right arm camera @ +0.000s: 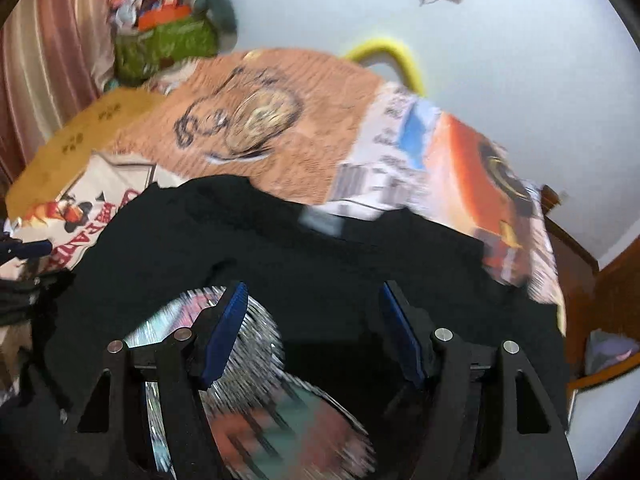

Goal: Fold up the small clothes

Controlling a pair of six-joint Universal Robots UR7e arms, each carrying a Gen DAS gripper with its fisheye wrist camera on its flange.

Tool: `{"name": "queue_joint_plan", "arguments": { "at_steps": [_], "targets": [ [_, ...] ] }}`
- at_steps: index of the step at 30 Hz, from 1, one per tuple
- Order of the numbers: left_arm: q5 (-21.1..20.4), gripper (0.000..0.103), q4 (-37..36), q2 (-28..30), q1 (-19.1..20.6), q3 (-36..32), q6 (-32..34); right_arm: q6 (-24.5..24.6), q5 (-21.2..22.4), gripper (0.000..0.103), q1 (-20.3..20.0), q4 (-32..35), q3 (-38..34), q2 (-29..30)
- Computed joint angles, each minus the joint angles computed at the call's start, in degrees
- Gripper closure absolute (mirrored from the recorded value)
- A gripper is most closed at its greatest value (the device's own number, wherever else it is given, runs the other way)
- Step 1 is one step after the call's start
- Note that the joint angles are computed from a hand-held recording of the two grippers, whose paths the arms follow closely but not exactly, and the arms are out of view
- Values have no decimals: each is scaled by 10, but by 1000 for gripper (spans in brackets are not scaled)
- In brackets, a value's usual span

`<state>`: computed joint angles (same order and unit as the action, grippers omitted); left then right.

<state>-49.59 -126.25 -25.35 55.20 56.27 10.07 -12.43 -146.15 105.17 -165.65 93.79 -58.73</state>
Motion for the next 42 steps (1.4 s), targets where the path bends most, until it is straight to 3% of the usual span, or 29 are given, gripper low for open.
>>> {"name": "queue_joint_plan", "arguments": {
  "at_steps": [3, 10, 15, 19, 23, 27, 34, 35, 38, 40, 42],
  "targets": [
    [0, 44, -11, -6, -14, 4, -6, 21, 3, 38, 4, -31, 64, -61],
    [-18, 27, -50, -7, -45, 17, -8, 90, 7, 38, -4, -46, 185, -182],
    [-23, 26, -42, 17, -62, 15, 2, 143, 38, 38, -34, -54, 253, -247],
    [-26, 26, -39, 44, -65, -1, -9, 160, 65, 38, -60, -82, 273, -264],
    [-44, 26, -7, 74, -59, -39, -38, 157, 96, 38, -88, -119, 276, -266],
    [-36, 26, 10, 107, -56, -76, -39, 145, 126, 38, -117, -154, 277, -269],
    [-74, 26, 11, 117, -45, -95, -58, 120, 133, 38, -140, -197, 254, -249],
    [-76, 26, 8, 117, -45, -94, -57, 123, 130, 40, -145, -204, 252, -247],
    [-78, 26, -4, 116, -44, -88, -51, 144, 139, 63, -159, -201, 252, -254],
    [-77, 26, -3, 115, -44, -88, -49, 159, 140, 90, -163, -201, 252, -260],
    [-78, 26, 4, 113, -45, -90, -49, 159, 132, 96, -160, -208, 254, -264]
  ]
}}
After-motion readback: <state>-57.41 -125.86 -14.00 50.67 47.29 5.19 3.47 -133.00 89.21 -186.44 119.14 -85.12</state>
